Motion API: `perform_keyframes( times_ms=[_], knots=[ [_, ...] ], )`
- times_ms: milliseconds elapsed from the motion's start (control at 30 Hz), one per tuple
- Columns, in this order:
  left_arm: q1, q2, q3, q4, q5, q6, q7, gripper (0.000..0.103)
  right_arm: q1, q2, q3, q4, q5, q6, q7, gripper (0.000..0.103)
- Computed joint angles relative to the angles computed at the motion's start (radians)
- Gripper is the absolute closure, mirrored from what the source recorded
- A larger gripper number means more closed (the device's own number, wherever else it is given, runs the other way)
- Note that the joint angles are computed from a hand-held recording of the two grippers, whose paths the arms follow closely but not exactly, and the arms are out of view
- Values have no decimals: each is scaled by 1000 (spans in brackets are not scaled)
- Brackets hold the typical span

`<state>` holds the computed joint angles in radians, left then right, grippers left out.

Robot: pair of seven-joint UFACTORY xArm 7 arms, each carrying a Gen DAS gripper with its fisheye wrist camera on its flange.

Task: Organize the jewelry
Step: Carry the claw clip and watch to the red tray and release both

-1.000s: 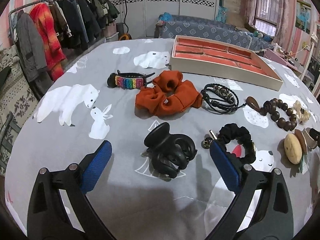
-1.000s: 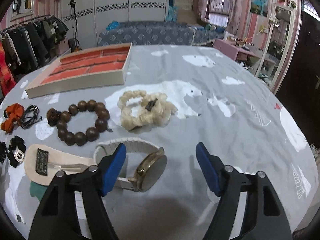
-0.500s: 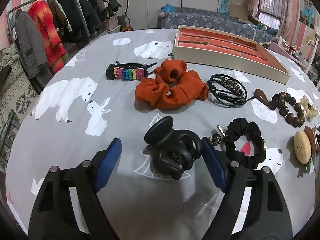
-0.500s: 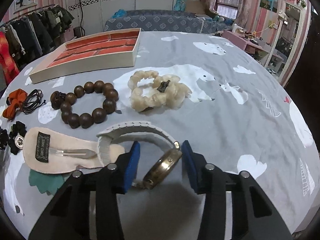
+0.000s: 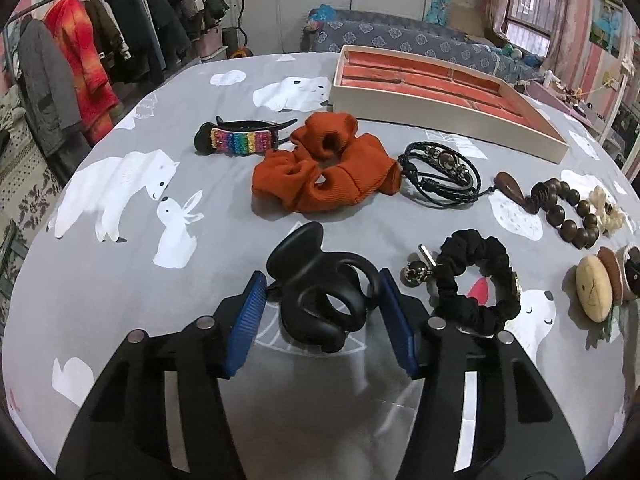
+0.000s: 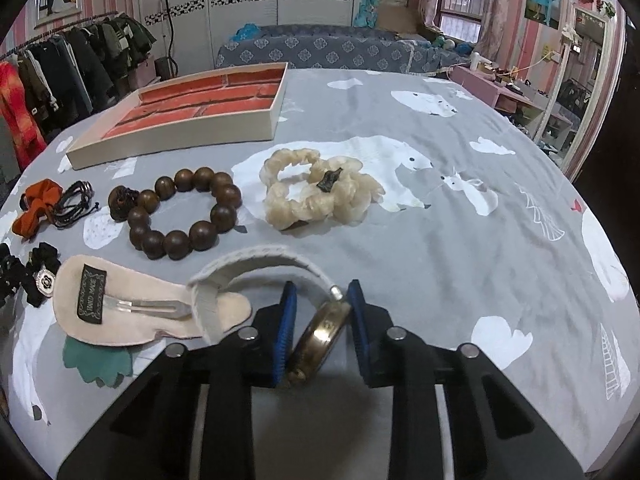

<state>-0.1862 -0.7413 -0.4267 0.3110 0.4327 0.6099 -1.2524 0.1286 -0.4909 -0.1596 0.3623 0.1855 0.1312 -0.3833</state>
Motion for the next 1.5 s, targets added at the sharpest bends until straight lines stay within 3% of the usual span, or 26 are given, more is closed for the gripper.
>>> perform_keyframes(
  times_ms=[333, 533, 667, 733, 833, 967, 1133, 1367, 1500],
  knots=[
    [7, -61, -52, 27, 55, 68, -28, 48, 91, -26, -91, 10, 57, -49, -76, 89],
    [59, -44, -48, 105, 121, 67, 6, 48, 158, 3, -127, 96, 95, -58, -99, 89],
    [139, 30, -34, 194, 193, -2, 38, 48, 266, 57, -175, 206, 154, -64, -141, 89],
    [214, 98, -53, 260, 256, -41, 25, 48, 337, 95, -213, 267, 205, -63, -173, 89],
    [310, 238, -71, 374, 365, -96, -18, 48, 497, 188, -314, 397, 340, -52, -266, 89],
    [358, 435, -67, 531, 496, -97, -62, 48, 613, 359, -375, 578, 532, -39, -391, 89],
    [340, 690, -7, 750, 547, -95, -17, 48, 563, 613, -327, 837, 641, 52, -394, 89],
    [264, 967, 85, 1000, 539, -64, 103, 48, 479, 889, -277, 1136, 522, 173, -195, 89],
    [238, 1071, 118, 1106, 447, -45, 223, 48, 440, 1016, -265, 1283, 432, 244, -76, 89]
  ],
)
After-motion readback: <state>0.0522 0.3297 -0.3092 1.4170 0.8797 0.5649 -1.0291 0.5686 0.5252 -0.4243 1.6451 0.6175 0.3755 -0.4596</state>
